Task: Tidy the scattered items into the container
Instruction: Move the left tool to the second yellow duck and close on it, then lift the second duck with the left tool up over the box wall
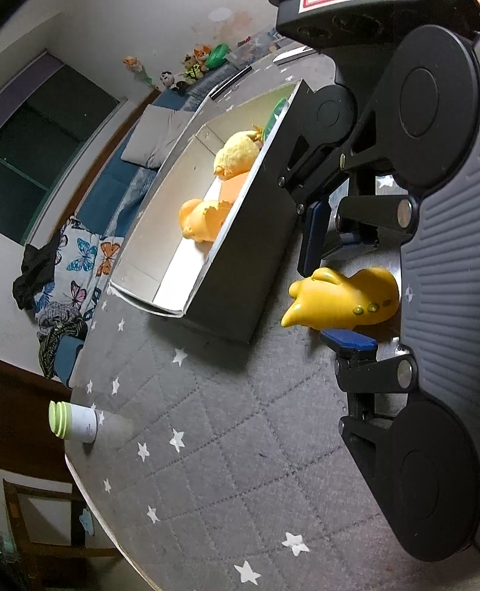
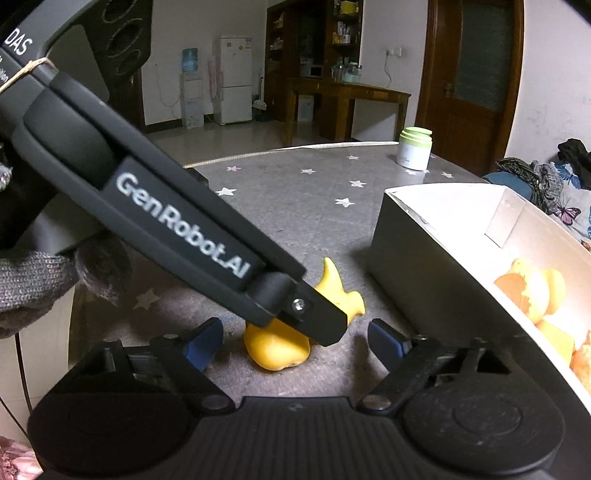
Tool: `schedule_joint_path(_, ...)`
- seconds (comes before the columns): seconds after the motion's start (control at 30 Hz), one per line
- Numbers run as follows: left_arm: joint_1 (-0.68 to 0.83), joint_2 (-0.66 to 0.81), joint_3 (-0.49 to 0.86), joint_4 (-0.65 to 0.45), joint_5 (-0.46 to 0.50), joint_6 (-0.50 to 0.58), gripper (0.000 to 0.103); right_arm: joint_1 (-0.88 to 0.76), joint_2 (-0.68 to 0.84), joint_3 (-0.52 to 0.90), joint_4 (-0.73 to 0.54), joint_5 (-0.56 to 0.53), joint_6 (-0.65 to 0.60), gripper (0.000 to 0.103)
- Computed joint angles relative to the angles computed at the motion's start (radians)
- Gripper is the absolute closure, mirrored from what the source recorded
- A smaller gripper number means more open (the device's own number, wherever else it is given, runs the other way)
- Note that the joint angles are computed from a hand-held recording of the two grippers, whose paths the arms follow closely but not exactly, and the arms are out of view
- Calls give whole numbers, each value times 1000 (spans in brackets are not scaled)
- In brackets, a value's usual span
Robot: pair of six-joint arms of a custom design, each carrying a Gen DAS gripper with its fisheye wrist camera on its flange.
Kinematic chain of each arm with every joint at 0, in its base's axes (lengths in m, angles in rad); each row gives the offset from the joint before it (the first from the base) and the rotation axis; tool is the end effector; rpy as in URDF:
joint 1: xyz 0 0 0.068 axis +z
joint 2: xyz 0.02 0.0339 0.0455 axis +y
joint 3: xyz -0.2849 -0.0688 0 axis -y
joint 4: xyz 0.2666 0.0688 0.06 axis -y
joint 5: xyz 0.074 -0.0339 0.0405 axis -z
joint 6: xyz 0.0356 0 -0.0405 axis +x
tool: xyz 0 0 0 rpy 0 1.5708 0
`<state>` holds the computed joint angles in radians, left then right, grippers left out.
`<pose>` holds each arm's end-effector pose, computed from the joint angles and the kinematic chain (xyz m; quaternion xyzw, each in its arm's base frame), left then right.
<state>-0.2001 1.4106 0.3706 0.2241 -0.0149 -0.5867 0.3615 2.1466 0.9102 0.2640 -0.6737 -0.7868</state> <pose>0.2317 -0.0465 0.1154 -0.1813 0.9117 -0.1349 0.3430 0.3445 0.1540 0.0362 -0.5716 0.7043 0.2500 0.3386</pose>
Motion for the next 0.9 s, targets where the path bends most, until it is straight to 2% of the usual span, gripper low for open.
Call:
schedule_joint_path(0.37,18,4,-3,7,13,1,64,6,14,0,17,-4,39,33)
schedule_joint_path(0.5,2,-8,-3,-5,-9,10,66,10,8,-15,39,1,52,39)
schedule_joint_path(0.7,-15,-51,8,-41,-12,16,79,-3,-13,-46,78,-1,80,39)
schedule_joint_path(0.9,-55,-87,39,-65,-32,31,82,-38,-78,-88,117,-13,114,41)
